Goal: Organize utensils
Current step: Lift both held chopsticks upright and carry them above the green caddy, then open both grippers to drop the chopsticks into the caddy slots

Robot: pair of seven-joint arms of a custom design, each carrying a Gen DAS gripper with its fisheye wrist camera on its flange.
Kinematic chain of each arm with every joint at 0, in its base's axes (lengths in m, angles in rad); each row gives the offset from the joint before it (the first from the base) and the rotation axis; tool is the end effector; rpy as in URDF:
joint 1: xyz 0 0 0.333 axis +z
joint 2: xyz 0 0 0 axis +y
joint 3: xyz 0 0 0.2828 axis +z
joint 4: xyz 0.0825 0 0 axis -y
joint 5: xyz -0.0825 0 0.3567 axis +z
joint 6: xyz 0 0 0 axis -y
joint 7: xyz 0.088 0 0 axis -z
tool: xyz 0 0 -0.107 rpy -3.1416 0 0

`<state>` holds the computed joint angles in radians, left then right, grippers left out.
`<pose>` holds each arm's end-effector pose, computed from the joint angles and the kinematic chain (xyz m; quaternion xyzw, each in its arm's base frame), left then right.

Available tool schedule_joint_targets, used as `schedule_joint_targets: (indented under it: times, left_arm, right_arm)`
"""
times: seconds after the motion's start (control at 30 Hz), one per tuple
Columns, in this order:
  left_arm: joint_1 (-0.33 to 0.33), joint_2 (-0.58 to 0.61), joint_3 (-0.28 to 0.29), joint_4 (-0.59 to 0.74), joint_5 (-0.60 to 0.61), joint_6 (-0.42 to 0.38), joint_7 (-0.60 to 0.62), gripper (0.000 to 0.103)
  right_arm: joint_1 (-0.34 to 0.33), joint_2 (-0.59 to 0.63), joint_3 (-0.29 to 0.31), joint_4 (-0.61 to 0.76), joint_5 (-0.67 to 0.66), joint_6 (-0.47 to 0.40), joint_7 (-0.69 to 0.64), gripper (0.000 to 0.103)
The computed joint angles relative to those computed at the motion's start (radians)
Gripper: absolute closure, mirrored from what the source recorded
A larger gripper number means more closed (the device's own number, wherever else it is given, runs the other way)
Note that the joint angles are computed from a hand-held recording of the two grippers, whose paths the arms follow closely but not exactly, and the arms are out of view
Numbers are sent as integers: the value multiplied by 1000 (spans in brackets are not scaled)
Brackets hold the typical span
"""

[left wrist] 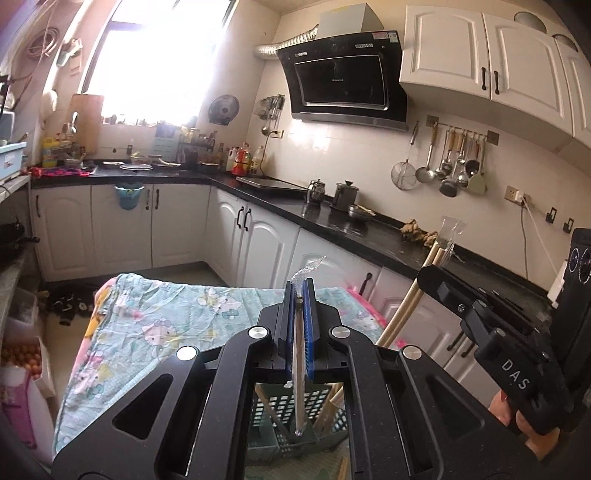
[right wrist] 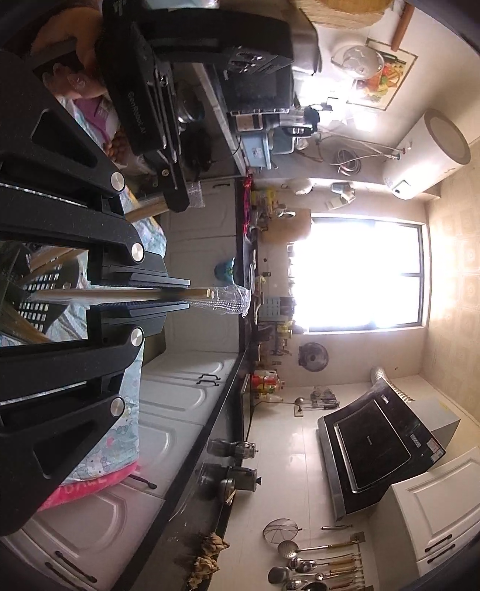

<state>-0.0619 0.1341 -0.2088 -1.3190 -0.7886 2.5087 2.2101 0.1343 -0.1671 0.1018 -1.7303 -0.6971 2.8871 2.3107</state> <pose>0.5826 -0.1429 0.7491 -0.4081 0.6972 -0.5621 0.1776 0.4916 0.1633 0.7553 -0.5589 0.5287 -0.4340 0.4688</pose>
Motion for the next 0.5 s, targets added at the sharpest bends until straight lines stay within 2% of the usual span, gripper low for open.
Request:
schedule_joint_targets:
  times: [0.2, 0.5]
  left_arm:
    - [-14, 3, -6, -44, 11, 55, 13, 101]
    - [-16, 22, -14, -78, 7, 81, 24, 101]
  right_arm:
    - [-36, 21, 12, -22, -132, 17, 123, 97]
    - [-39, 50, -7, -44, -222, 43, 260, 97]
